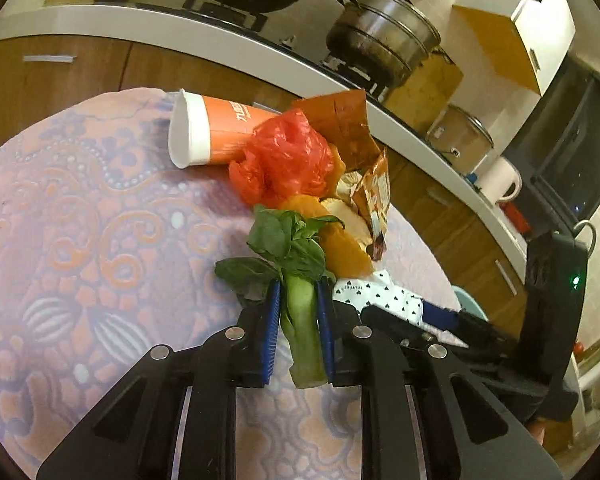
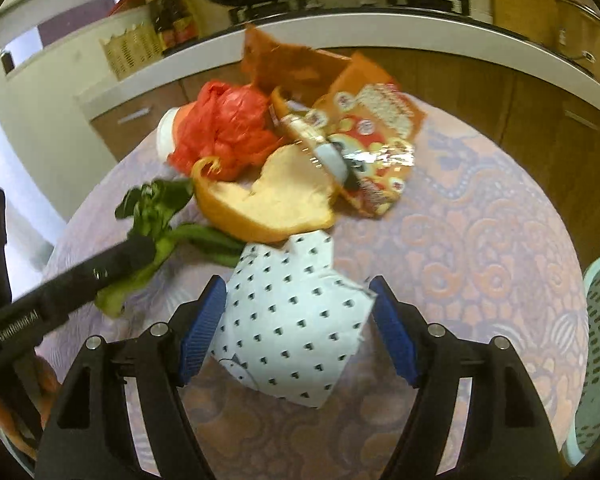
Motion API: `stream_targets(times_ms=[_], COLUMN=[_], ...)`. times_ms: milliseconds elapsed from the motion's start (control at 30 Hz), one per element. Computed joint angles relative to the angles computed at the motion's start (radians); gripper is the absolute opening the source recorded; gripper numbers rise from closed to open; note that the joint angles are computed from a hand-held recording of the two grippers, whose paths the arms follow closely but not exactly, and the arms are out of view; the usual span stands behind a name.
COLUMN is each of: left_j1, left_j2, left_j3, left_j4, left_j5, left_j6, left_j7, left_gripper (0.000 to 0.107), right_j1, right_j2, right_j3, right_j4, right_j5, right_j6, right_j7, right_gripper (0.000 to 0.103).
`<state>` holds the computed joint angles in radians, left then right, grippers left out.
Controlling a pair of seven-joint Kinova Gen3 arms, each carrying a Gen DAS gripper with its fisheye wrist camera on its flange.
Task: Collect trash
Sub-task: 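Carry the vegetable and heart-print paper over the blue basket with both tools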
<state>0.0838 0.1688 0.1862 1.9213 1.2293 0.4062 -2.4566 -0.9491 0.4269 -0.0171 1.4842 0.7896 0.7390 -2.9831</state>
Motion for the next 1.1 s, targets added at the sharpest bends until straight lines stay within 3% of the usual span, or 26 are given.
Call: stream_targets(times_ms=[133, 233, 367, 633, 867, 1100], left_j1=[0.012, 0.011, 0.008, 0.061, 0.112, 0.178], left_j2=[-0.012, -0.033, -0.066, -0.110, -0.094, -0.043], left_j3=[0.004, 0.004, -0.015, -0.045, -0.023, 0.031], left_j4=[0.005, 0.015, 0.031, 0.035, -0.021, -0.110], left_j5=[0.007, 0.020, 0.095, 0.144, 0.091, -0.025], left_j6=[-0.018, -0.016, 0.024, 0.058, 0.061, 0.030], left_j7=[-0.004, -0.029, -0.108, -0.204, -0.177, -0.096], left_gripper=[0.016, 0.016, 0.016, 0.016, 0.016, 0.016], right_j1=[0.008, -0.005, -0.085, -0.156, -0.166, -0.134], right_j2=[0.033, 0.029, 0.029, -0.043, -0.160, -0.250], right_j3=[-0.018, -0.022, 0.015, -0.012, -0.061, -0.137], right_j4=[-0.065, -0.058, -0.045, 0.084, 0.230, 0.345], right_j5=[-0.057, -0.041, 0.043, 0.228, 0.359, 0.402], right_j6=[0.064, 0.050, 0.082, 0.129, 0.246, 0.382], right_j7=[0.091, 0.108, 0.059, -0.166, -0.377, -0.508], right_gripper=[0.067, 0.043, 0.032, 0.029, 0.029, 0.029])
